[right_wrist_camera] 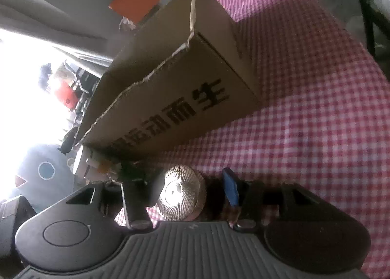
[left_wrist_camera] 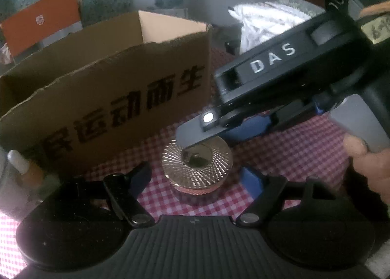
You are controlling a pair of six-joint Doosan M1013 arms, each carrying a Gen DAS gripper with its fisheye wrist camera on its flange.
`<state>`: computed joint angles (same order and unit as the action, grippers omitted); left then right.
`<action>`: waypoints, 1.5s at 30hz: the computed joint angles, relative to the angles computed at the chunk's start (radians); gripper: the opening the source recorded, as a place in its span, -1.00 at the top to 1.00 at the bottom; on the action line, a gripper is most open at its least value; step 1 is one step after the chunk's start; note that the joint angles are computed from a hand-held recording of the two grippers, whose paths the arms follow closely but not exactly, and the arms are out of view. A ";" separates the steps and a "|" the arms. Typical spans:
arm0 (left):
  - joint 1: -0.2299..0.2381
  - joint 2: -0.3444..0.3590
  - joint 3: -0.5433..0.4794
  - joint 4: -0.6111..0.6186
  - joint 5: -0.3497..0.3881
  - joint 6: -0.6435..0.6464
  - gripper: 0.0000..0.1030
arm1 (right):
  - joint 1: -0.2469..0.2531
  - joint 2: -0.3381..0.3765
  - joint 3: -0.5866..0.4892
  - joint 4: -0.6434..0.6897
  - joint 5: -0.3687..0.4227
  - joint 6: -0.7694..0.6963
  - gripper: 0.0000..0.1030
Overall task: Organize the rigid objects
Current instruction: 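Close the right gripper around the ribbed gold jar, then lift the gold jar and carry it over the box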
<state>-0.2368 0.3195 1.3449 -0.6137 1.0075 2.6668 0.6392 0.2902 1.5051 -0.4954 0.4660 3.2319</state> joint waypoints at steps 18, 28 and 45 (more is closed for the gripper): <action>-0.023 0.000 -0.007 0.082 -0.005 -0.140 -0.08 | 0.000 0.003 0.007 0.083 -0.028 -0.027 -0.16; -0.027 -0.006 -0.002 0.102 -0.014 -0.166 -0.09 | 0.003 0.014 -0.014 0.119 -0.008 -0.073 -0.18; -0.019 -0.013 0.014 0.070 -0.038 -0.161 -0.08 | 0.007 0.018 -0.023 0.088 0.002 -0.085 -0.19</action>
